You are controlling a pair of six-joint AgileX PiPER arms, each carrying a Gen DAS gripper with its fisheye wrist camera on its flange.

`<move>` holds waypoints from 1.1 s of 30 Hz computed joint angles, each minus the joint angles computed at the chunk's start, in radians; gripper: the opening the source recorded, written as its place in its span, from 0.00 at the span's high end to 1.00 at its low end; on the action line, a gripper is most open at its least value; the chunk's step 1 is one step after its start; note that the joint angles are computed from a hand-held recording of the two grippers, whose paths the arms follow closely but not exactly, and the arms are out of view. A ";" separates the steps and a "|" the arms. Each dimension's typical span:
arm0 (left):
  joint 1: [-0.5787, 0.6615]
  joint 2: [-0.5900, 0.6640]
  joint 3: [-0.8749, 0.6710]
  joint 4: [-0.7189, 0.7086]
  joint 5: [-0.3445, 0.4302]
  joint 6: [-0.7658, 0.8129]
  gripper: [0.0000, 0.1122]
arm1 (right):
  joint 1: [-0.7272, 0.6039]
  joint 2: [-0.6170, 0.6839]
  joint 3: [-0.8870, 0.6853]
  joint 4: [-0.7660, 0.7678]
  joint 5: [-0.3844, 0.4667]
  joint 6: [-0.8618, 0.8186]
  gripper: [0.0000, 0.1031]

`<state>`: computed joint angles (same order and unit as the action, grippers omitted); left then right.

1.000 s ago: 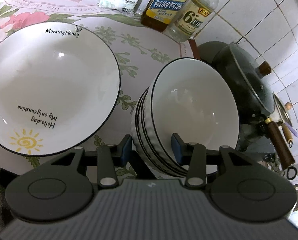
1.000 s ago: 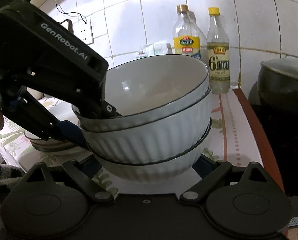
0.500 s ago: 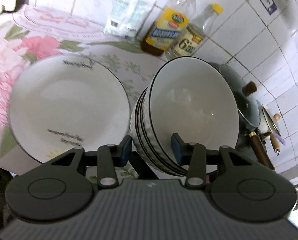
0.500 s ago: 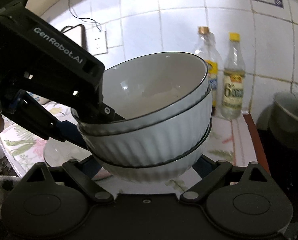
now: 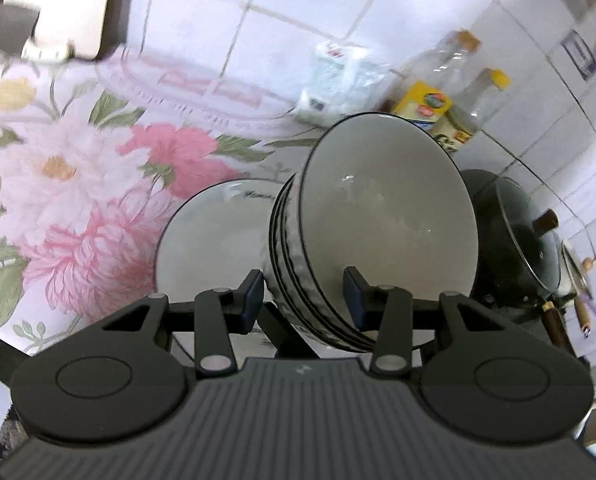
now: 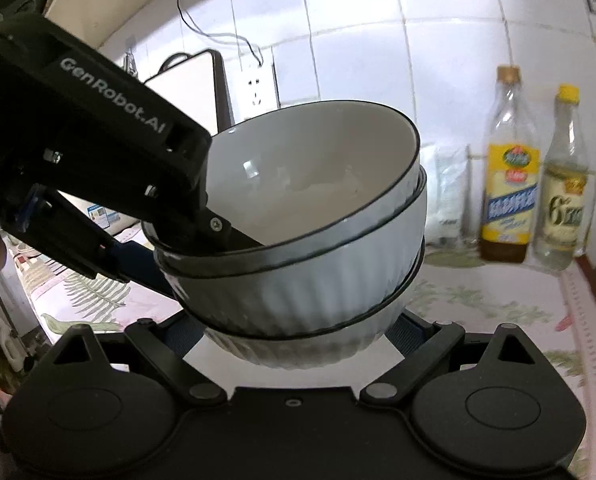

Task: Organize plates and bowls
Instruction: 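Lift the bowl stack with both grippers and carry it over the plate stack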

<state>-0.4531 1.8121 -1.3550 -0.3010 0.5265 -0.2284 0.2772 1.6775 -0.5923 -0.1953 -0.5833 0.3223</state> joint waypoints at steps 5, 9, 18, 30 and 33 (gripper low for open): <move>0.077 0.053 -0.010 -0.159 0.035 0.159 0.63 | 0.044 0.063 -0.069 0.052 0.070 -0.035 0.05; 0.090 0.074 -0.010 -0.175 0.037 0.187 0.63 | 0.046 0.096 -0.097 0.034 0.097 -0.011 0.05; 0.099 0.132 -0.069 -0.161 0.070 0.184 0.63 | 0.039 0.135 -0.160 -0.050 0.171 0.070 0.05; 0.128 0.157 -0.066 -0.235 0.063 0.242 0.62 | 0.035 0.168 -0.226 -0.142 0.247 0.176 0.05; 0.124 0.156 -0.065 -0.228 0.054 0.253 0.63 | 0.051 0.152 -0.275 -0.250 0.371 0.284 0.05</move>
<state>-0.3296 1.9683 -1.4202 -0.5291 0.5810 0.0246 0.3283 1.8293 -0.8670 -0.4456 -0.2122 0.6066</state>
